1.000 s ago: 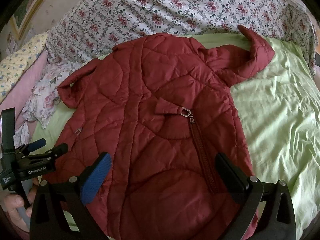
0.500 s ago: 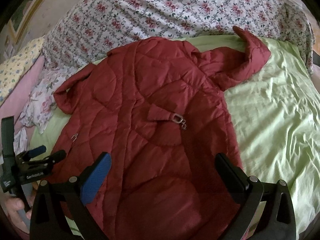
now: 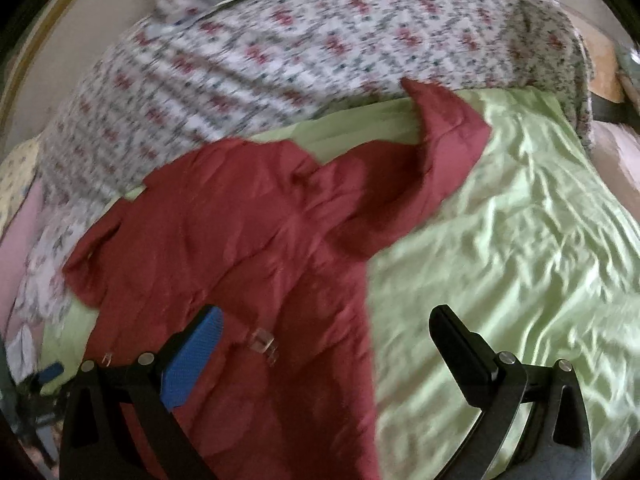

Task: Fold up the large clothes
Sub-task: 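Grasp the jacket sleeve with the right gripper and lift it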

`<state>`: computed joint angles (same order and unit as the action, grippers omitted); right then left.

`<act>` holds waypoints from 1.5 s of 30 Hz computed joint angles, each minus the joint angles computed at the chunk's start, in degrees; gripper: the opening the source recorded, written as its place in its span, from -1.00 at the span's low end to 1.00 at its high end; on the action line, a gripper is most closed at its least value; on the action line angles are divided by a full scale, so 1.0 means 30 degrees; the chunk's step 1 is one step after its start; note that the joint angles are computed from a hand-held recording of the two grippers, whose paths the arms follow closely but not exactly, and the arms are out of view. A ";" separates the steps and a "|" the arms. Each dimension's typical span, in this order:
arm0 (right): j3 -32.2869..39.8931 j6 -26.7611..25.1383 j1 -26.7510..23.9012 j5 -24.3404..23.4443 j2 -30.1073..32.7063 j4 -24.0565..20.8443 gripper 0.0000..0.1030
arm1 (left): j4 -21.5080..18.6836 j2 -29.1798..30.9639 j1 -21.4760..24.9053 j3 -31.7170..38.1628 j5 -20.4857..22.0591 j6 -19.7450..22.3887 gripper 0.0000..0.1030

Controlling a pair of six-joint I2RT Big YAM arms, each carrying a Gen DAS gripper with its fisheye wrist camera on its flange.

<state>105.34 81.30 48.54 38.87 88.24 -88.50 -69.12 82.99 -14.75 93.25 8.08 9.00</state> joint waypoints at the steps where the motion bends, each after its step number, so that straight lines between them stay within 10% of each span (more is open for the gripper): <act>1: -0.0006 0.0014 -0.0176 0.0074 -0.0055 -0.0258 1.00 | -0.0056 0.0100 0.0059 0.0102 0.0192 0.0059 1.00; 14: -0.1494 -0.1896 -0.4116 0.0680 -0.1054 0.0189 0.98 | 0.1073 0.0406 0.0000 0.0382 0.0774 0.0172 1.00; 24: 0.0921 -0.4964 -0.8860 0.0463 0.1964 -0.1208 0.98 | 0.1112 0.0914 -0.0481 0.0865 0.0811 0.1152 1.00; 35: -0.3048 -0.6109 -1.0053 -0.2333 -0.0380 0.4956 -0.62 | -0.0130 0.2257 -0.0541 0.1524 0.0964 0.0539 1.00; 45: 0.0180 -0.7630 -0.5910 -0.1822 0.0710 0.6677 -0.65 | -0.0528 0.2358 -0.0396 0.1555 0.1896 -0.0451 1.00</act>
